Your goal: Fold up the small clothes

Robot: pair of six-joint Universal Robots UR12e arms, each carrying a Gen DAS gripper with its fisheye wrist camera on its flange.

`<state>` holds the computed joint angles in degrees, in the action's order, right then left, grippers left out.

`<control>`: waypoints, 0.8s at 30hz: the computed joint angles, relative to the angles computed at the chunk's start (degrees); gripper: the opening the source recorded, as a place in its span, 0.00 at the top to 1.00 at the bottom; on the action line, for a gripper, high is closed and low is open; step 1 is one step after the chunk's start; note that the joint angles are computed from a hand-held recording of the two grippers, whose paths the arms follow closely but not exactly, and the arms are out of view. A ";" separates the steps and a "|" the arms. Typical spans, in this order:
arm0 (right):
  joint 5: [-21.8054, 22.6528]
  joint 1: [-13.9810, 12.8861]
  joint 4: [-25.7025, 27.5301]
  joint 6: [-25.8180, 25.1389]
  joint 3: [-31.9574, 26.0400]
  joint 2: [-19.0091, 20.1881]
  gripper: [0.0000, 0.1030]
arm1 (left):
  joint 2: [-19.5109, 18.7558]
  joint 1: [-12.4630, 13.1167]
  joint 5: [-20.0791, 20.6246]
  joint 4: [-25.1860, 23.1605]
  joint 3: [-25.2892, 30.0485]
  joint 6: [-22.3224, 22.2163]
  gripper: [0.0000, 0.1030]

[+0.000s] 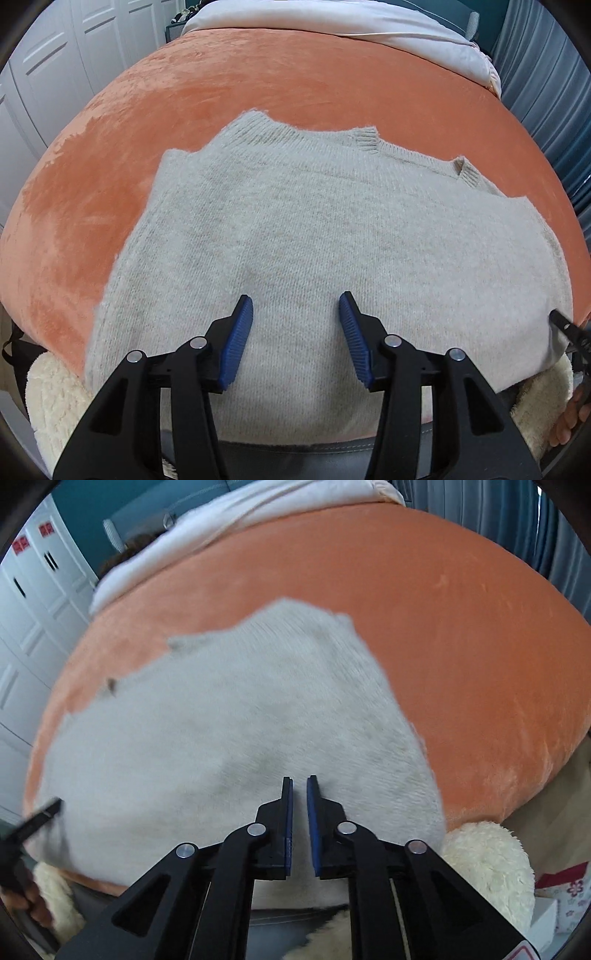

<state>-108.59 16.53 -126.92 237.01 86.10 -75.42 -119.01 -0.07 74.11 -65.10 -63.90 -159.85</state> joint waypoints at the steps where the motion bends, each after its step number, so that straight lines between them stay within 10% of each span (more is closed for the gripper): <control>1: 0.14 0.05 -1.02 -0.70 -0.20 -0.08 0.89 | 0.16 0.09 -0.08 -0.02 -0.29 0.01 0.54; 11: 1.43 1.13 3.23 -2.22 -4.20 2.74 0.88 | 1.07 1.05 -2.40 -0.74 -1.24 -0.04 0.54; 17: 3.69 2.87 -0.87 -9.55 -11.40 6.56 0.88 | 3.97 6.08 -13.35 3.84 -5.77 -11.15 0.36; 24: 9.60 2.66 3.09 -13.46 -23.29 15.53 0.88 | 3.52 8.75 -14.01 3.11 -5.99 -18.13 0.35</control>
